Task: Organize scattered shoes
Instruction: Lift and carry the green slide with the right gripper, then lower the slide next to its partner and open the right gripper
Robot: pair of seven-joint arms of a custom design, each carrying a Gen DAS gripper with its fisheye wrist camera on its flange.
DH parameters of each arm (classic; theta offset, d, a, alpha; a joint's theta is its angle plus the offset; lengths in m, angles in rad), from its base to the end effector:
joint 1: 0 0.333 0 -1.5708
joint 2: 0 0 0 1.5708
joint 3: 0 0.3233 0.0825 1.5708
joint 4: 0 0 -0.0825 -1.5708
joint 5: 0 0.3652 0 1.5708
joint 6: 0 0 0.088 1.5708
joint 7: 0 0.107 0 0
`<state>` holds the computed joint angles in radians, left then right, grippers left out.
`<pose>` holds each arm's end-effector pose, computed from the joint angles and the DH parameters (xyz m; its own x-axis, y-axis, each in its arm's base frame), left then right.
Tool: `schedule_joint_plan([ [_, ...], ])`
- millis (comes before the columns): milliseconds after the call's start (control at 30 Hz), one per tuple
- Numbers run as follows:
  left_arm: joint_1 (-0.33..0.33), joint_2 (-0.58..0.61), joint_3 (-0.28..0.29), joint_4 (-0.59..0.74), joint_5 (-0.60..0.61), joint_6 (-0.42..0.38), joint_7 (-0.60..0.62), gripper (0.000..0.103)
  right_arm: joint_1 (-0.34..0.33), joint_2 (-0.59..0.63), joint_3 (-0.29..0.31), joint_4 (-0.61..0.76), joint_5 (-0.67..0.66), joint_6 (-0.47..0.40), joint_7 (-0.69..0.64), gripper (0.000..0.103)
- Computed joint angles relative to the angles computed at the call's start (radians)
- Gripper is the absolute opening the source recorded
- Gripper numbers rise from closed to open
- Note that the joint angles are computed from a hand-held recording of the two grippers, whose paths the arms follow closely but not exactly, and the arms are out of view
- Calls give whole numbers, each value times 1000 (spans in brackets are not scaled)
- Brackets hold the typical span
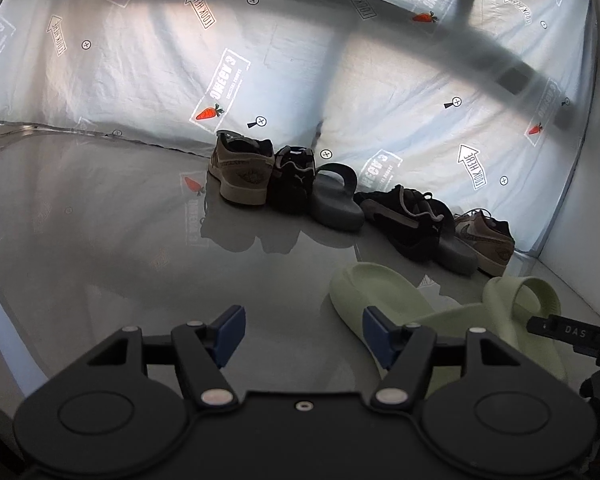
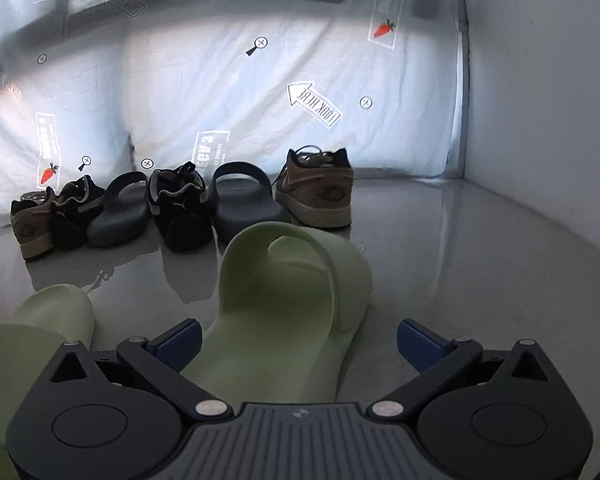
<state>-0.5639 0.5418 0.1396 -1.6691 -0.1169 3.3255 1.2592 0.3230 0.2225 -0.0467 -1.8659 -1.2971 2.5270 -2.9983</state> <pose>0.6460 -0.3030 0.4504 -0.2219 -0.9287 0.2972 -0.5046 -0.1514 -0.8500 0.6042 0.1836 0.4552 -0.4437 -0.8960 -0.0196 -0.4711 0.2518 -0.8454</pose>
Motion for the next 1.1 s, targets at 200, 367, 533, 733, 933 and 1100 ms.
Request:
schedule_joint_plan([
  [200, -83, 122, 155, 152, -3, -40, -31, 66, -11, 67, -13, 93, 179, -129, -79, 95],
  [367, -46, 150, 115, 173, 11, -9, -43, 66, -18, 37, -40, 37, 195, -56, -37, 86],
  [533, -68, 176, 137, 181, -26, 18, -29, 66, -23, -10, -24, -21, 163, -2, -22, 51],
  [733, -47, 174, 111, 191, -48, -20, -40, 66, -22, -39, -5, -49, 121, 24, -101, 38],
  [933, 21, 169, 36, 216, 2, -96, -100, 66, 40, -113, 51, -121, -179, -81, 159, 84],
  [1100, 35, 168, 21, 228, 89, -123, -123, 66, 26, -85, 92, -73, -355, 143, 299, 93],
])
